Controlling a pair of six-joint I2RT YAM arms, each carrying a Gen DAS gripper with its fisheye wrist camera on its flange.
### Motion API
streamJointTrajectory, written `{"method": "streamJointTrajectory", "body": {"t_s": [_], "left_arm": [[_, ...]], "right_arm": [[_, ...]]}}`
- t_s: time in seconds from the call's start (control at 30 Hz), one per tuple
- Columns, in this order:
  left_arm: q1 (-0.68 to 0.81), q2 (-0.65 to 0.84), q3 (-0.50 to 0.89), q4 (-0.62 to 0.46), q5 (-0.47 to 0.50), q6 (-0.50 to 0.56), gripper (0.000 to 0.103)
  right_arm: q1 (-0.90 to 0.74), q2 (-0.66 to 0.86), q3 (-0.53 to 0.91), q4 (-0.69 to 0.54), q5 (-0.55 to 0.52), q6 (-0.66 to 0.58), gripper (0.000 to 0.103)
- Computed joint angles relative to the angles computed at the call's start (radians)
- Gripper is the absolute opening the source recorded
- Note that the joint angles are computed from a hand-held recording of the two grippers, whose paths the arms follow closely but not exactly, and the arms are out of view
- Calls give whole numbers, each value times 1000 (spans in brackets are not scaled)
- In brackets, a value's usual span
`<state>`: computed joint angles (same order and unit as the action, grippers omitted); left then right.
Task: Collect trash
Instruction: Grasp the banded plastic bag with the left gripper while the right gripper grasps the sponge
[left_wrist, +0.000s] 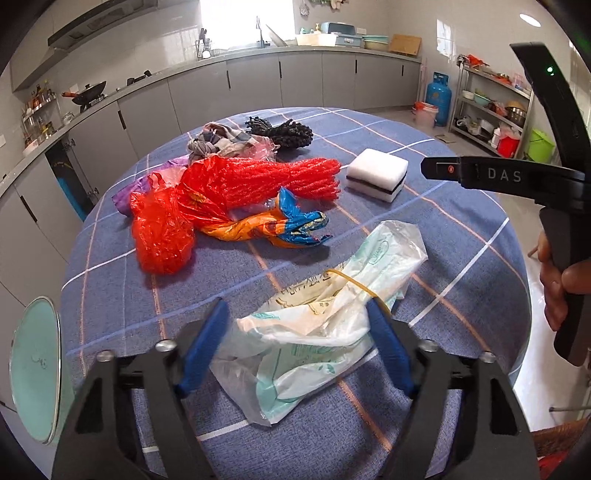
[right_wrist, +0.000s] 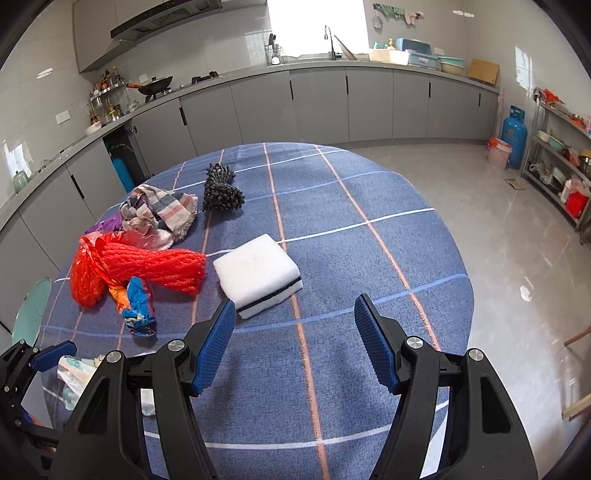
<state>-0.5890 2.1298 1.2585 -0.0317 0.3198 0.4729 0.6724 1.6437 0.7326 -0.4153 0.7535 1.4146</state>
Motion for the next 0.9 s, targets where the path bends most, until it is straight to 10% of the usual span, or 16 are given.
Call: {"method": "streamJointTrajectory", "body": {"t_s": [0.13, 0.3, 0.43, 0.53, 0.6, 0.67, 0.9], "left_arm": [[5, 4, 8, 9, -4, -24, 52], [34, 1, 28, -11, 47, -49, 9], [64, 16, 59, -46, 87, -75, 9], [73, 6, 53, -51, 111, -70, 17], [75, -2, 49, -58, 126, -64, 57], [69, -8, 38, -55, 124, -50, 73], [16, 13, 21, -34, 57, 46, 77]], "right_arm": [[-28, -19, -25, 55, -18, -49, 67], [-83, -17, -34, 147, -66, -150, 70], [-121, 16, -17, 187, -104, -215, 70], [-134, 23, -12, 189, -116, -229, 70], [-136, 25, -8, 185, -118, -234, 70], [-134, 24, -7, 176, -114, -240, 70], [-170, 6, -43, 226, -163, -290, 70]]}}
